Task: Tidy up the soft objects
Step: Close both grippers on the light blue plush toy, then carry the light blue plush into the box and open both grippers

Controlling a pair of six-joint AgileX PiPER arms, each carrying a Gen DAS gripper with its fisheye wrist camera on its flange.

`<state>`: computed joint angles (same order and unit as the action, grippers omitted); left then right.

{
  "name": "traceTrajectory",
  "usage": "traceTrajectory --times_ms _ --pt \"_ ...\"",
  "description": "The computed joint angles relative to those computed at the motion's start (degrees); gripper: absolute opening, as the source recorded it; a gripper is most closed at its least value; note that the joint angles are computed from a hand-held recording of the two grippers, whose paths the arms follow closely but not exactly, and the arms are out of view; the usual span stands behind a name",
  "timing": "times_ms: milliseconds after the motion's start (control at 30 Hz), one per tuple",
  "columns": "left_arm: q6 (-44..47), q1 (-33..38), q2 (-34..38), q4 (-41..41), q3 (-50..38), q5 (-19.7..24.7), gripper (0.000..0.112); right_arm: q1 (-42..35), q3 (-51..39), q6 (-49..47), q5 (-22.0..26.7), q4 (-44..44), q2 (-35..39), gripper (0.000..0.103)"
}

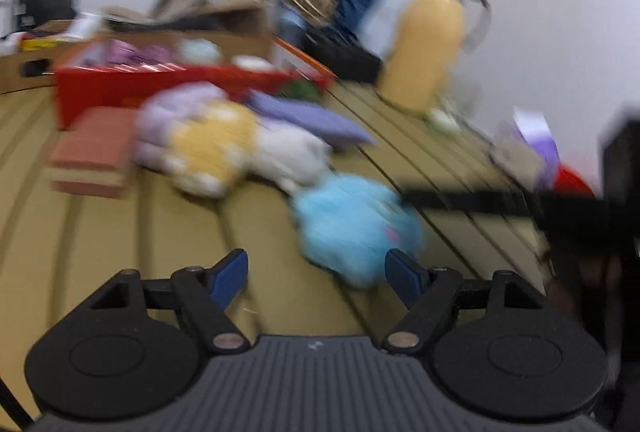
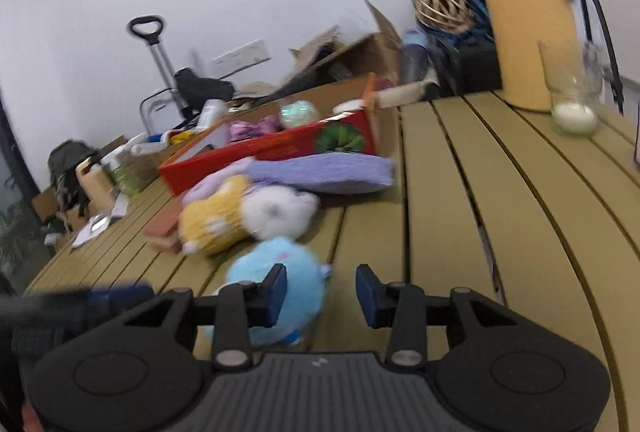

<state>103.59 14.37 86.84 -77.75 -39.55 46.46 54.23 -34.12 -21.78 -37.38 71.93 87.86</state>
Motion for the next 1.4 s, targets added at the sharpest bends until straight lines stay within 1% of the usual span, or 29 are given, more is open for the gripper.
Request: traceTrajectory --times_ms 33,67,100,133,167,200,233,267,300,400,433,467,500,533,600,667,700,733,767,867,933,1000,1067,1133,1233,1267,1300,1367,1400 --pt "0.1 -2.1 0.0 -0.2 0.5 -2.1 0.076 -3.0 0.4 5.2 3.0 -5.7 -0.1 0.038" --pt "2.4 -3.3 -0.2 -2.5 1.5 -3.5 0.074 -5.5 0.4 10.0 5.0 -11.5 0.0 0.038" --pt "3.9 -4.3 -0.2 -3.8 1.7 -5.3 0.067 -7.7 -0.1 12.5 6.9 -16.2 0.2 0.039" --pt "4.3 -4.2 0.1 -4.2 1.3 -5.7 0.057 -9.3 -1.5 12.8 8.9 -18.7 0.9 0.041" --pt "4.5 -3.7 0.7 -5.7 0.8 -6.9 0.052 -9.9 -2.8 11.0 10.8 -18.9 1.4 0.043" --pt "4.5 -3.3 0.9 -7.7 0.5 -9.3 0.046 -9.9 -4.6 7.4 12.1 -16.8 2.3 0.043" --pt "5.0 -3.5 1.6 -10.5 -0.1 -12.5 0.043 -9.2 -6.5 2.6 12.6 -12.4 3.1 0.043" --pt "6.3 -2.6 1.8 -12.5 -0.2 -13.5 0.042 -8.9 -7.5 0.1 13.0 -10.1 3.6 0.043" --pt "6.9 -0.8 2.3 -13.5 -0.8 -12.1 0.042 -8.4 -7.5 -0.1 13.2 -9.5 3.6 0.042" --pt "1.0 3.7 2.8 -8.7 -3.0 -1.6 0.044 -7.1 -5.5 6.3 11.6 -11.8 2.4 0.042" --pt "-1.0 4.1 2.9 -6.6 -3.6 1.4 0.048 -6.3 -5.1 6.0 10.5 -9.8 2.2 0.042" --pt "-3.1 3.8 3.2 -4.7 -4.5 3.0 0.051 -5.7 -5.3 4.8 9.5 -7.3 2.5 0.042" --pt "-5.7 2.7 3.8 -2.8 -5.5 3.6 0.057 -5.2 -5.3 4.7 8.7 -6.1 2.7 0.042" --pt "-7.5 1.6 4.6 -1.8 -6.4 3.6 0.059 -5.1 -5.0 6.3 8.6 -7.3 2.7 0.042" --pt "-9.7 -0.8 6.6 -0.8 -8.0 2.4 0.058 -5.6 -4.1 10.8 8.6 -10.7 2.9 0.043" --pt "-11.5 -0.5 8.1 0.0 -8.9 4.0 0.058 -6.3 -3.4 15.3 8.6 -14.2 3.1 0.043" --pt "-14.2 -0.5 9.1 1.5 -10.2 5.1 0.056 -6.3 -3.4 15.6 8.8 -14.2 3.2 0.043" --pt "-15.9 -0.2 9.9 2.4 -11.3 6.5 0.048 -6.4 -3.1 17.1 8.8 -15.5 3.2 0.043" --pt "-16.0 0.3 10.5 2.7 -11.6 7.8 0.047 -6.7 -2.5 19.7 8.9 -17.7 3.1 0.042" --pt "-14.9 1.0 10.6 1.9 -10.7 8.5 0.046 -7.7 -0.8 30.2 8.6 -25.8 3.1 0.036" --pt "-15.9 2.3 9.4 2.5 -10.5 10.9 0.045 -6.3 -0.8 28.3 7.8 -23.0 2.6 0.034" --pt "-16.6 3.4 8.2 1.8 -11.6 14.1 0.045 -3.2 -1.5 21.0 6.1 -15.1 1.3 0.034" --pt "-18.5 3.6 8.4 0.7 -16.0 16.6 0.045 -1.9 -2.8 14.7 4.8 -10.3 -1.2 0.033" --pt "-23.6 1.9 11.0 0.8 -24.8 16.8 0.044 -4.2 -6.8 6.6 6.8 -7.5 -3.0 0.033" --pt "-33.7 -2.2 19.3 3.0 -42.0 15.0 0.043 -12.1 -18.1 -7.9 13.8 -4.3 -0.4 0.033" --pt "-37.7 -3.9 22.8 3.2 -47.7 13.1 0.043 -15.2 -22.9 -11.6 16.8 -2.9 1.9 0.033" --pt "-41.1 -5.1 26.2 4.8 -53.4 12.5 0.043 -18.5 -27.3 -13.0 20.2 -2.4 4.6 0.033" --pt "-47.4 -7.0 33.7 7.0 -64.9 12.7 0.044 -24.0 -35.4 -12.0 25.7 -2.6 10.2 0.033" --pt "-51.8 -8.0 37.6 8.8 -70.6 12.2 0.044 -26.4 -38.9 -12.7 27.7 -1.6 13.1 0.033"
